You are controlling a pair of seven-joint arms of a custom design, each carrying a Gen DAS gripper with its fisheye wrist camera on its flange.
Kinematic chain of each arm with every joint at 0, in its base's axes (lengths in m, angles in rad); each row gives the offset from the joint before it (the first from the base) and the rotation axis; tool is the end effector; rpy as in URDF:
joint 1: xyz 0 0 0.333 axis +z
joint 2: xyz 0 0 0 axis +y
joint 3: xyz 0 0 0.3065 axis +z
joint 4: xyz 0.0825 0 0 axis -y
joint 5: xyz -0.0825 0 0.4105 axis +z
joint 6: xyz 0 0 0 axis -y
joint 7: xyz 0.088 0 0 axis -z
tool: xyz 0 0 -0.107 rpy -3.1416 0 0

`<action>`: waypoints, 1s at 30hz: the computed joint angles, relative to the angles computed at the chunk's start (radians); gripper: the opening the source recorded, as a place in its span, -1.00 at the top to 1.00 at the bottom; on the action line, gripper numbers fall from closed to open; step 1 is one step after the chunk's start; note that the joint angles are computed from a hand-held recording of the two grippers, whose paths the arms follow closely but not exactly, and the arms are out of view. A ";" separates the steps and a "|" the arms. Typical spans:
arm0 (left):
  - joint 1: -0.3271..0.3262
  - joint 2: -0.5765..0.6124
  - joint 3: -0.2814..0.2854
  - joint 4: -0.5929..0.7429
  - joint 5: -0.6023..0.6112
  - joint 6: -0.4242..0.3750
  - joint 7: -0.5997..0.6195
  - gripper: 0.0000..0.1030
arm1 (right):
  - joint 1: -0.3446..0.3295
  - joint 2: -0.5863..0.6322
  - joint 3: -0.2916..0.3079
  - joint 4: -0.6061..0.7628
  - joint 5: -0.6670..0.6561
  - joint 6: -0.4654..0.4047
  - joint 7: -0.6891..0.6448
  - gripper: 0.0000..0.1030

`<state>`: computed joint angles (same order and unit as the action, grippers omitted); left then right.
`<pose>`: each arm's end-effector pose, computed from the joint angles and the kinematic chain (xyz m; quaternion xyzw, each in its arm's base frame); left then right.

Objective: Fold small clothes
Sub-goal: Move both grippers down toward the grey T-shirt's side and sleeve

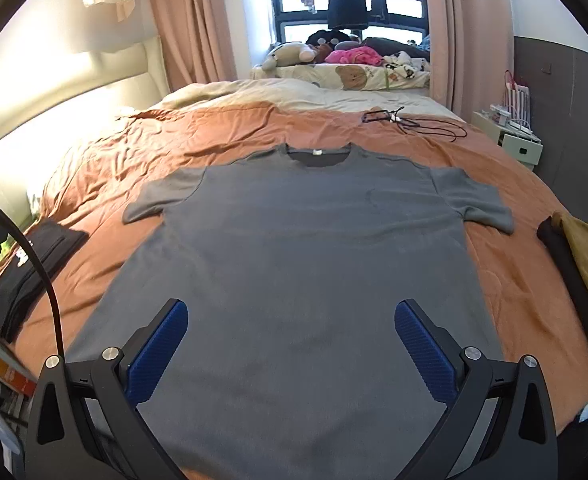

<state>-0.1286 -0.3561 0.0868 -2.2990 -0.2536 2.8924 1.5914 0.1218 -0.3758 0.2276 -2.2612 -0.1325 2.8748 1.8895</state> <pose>0.5212 -0.0023 0.5830 -0.6759 0.5745 -0.3911 0.2454 0.4815 0.1992 0.6080 -0.6727 0.5677 -0.2805 0.3828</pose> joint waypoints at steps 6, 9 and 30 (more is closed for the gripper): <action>0.019 0.129 0.017 0.111 -0.058 -0.024 0.033 -0.76 | 0.042 0.123 -0.030 0.089 0.006 0.037 -0.064 -1.00; 0.045 0.204 0.009 0.183 -0.120 -0.058 0.069 -0.61 | 0.091 0.171 -0.075 0.133 0.071 0.022 -0.144 -1.00; 0.307 0.702 -0.185 0.750 -0.118 -0.335 -0.035 0.02 | 0.162 0.583 -0.147 0.645 0.380 -0.135 -0.481 -0.94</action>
<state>0.1787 0.3456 -0.0984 -1.5488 -0.3717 2.5578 1.5565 0.2838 0.2071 0.0807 -1.6162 0.2471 2.7394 1.4089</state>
